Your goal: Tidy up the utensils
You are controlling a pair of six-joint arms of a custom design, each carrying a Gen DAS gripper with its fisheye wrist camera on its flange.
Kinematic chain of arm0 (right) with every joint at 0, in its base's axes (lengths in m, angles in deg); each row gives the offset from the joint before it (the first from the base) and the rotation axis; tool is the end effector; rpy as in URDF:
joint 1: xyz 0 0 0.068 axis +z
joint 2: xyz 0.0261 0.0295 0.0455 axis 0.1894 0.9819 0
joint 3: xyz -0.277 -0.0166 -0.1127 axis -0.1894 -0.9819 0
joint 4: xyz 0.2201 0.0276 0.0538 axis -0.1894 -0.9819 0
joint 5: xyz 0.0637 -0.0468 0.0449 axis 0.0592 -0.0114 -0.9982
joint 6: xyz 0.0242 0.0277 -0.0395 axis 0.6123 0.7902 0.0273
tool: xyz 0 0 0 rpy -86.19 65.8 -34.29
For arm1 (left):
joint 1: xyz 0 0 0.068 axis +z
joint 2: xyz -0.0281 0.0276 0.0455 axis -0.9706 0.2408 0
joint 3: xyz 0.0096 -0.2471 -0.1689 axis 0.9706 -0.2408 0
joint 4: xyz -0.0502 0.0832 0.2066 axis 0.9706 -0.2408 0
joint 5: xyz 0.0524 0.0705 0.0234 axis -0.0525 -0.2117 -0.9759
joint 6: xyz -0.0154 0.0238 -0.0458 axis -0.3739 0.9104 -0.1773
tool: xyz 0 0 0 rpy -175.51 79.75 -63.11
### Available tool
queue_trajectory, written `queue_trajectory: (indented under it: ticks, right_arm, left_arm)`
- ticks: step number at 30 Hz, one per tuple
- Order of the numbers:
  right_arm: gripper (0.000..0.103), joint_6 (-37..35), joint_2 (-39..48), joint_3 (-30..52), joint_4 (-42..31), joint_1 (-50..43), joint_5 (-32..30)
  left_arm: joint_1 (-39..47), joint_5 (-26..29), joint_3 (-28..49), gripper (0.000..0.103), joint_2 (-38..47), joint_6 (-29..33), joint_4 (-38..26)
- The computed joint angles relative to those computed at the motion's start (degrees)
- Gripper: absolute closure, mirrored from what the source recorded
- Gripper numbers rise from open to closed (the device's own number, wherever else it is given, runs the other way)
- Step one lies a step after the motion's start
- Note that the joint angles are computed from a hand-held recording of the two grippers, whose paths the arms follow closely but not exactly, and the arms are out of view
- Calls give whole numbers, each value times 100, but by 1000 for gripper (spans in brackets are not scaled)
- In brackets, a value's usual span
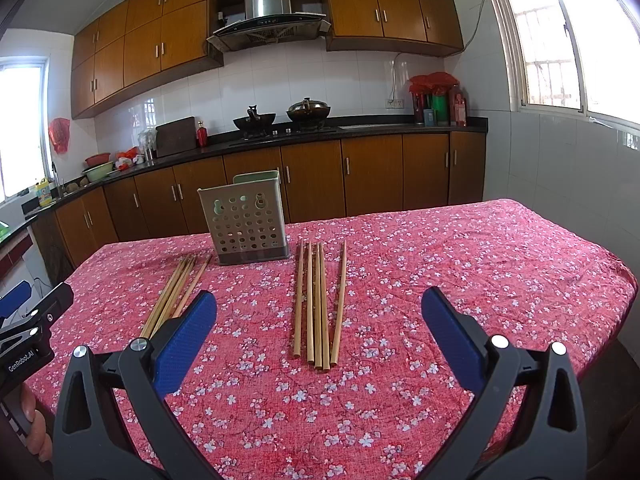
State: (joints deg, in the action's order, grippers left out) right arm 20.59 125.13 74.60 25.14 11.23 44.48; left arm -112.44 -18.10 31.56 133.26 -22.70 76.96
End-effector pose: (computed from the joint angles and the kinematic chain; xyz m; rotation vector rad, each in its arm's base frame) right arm 0.3580 0.0134 0.2294 -0.2276 1.9322 0.3153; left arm 0.2777 -0.1690 0.2355 -0.3830 1.9102 0.2781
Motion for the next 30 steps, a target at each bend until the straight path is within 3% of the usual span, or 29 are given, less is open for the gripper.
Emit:
queue_trajectory:
  ticks: [30]
  right_arm:
    - [2,-6,38,7,-4,-16,-24]
  left_arm:
    - [48,46,-4,4,92,-24,58]
